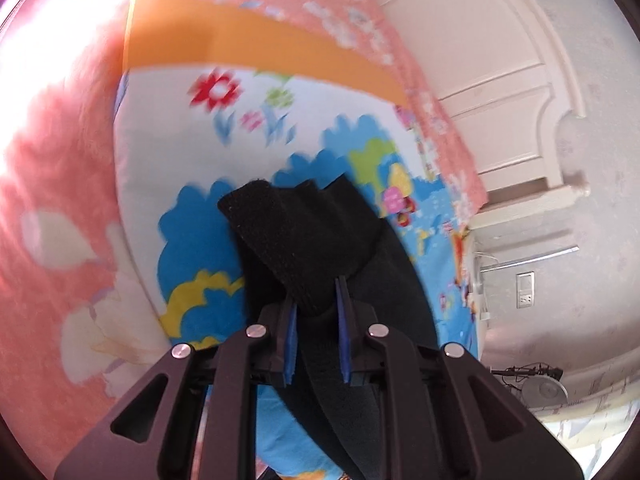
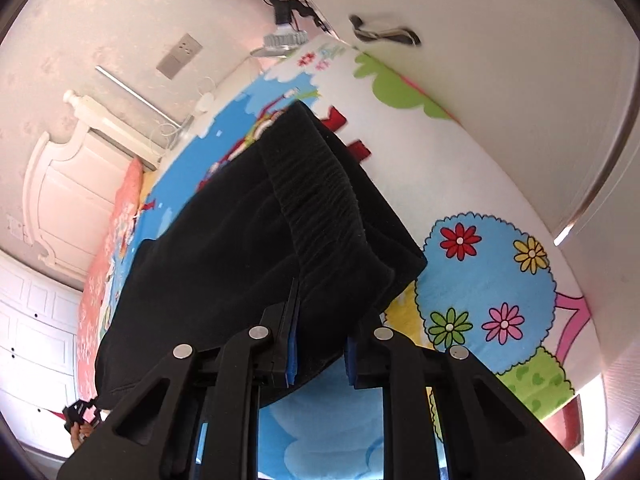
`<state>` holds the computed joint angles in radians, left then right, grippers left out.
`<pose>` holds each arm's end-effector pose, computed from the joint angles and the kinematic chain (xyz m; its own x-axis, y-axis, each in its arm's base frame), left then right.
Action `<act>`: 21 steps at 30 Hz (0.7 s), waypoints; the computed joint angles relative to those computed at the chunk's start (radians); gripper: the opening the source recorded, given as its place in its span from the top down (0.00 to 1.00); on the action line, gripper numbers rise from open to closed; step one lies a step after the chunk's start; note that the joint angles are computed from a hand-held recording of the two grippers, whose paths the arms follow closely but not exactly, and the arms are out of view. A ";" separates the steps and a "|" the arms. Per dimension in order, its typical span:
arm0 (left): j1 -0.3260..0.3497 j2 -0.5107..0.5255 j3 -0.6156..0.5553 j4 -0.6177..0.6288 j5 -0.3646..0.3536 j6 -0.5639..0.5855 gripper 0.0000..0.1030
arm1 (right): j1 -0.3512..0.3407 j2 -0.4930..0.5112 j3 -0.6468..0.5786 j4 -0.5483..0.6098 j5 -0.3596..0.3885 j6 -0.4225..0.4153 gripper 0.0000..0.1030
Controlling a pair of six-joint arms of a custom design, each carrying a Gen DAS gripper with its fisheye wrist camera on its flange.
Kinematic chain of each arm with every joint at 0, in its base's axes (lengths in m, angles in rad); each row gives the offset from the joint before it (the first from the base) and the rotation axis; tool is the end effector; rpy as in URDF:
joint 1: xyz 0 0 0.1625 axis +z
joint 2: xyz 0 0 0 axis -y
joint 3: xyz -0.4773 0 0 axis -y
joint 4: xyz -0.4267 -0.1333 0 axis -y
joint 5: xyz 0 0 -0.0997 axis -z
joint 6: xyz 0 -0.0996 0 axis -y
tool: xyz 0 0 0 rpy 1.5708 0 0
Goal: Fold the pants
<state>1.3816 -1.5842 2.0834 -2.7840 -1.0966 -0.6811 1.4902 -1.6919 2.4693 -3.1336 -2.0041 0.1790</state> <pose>0.0813 -0.5263 0.4338 -0.8120 -0.5655 0.1442 -0.4752 0.4971 -0.7260 0.0605 -0.3870 0.3436 -0.8565 0.4886 0.1663 0.2128 0.6278 -0.7487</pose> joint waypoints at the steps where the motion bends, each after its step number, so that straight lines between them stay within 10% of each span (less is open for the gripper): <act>1: 0.008 0.004 0.010 -0.020 -0.003 -0.003 0.84 | 0.016 0.007 -0.003 -0.011 -0.016 -0.014 0.83; 5: -0.024 -0.033 0.042 -0.093 0.029 0.022 0.85 | 0.077 0.020 -0.029 -0.028 -0.053 -0.079 0.83; 11: -0.026 -0.031 0.041 -0.074 0.055 0.008 0.85 | -0.056 0.015 0.006 -0.039 0.079 -0.082 0.86; 16: -0.015 -0.025 0.050 -0.099 0.041 0.019 0.85 | 0.046 0.035 -0.024 -0.073 0.001 -0.149 0.85; 21: -0.032 -0.039 0.062 -0.109 0.057 0.020 0.85 | -0.024 0.069 -0.015 -0.078 -0.001 -0.112 0.85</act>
<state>1.3495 -1.6235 2.1454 -2.8931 -1.0400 -0.6613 1.4663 -1.6234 2.4538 -3.2118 -2.0051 0.0667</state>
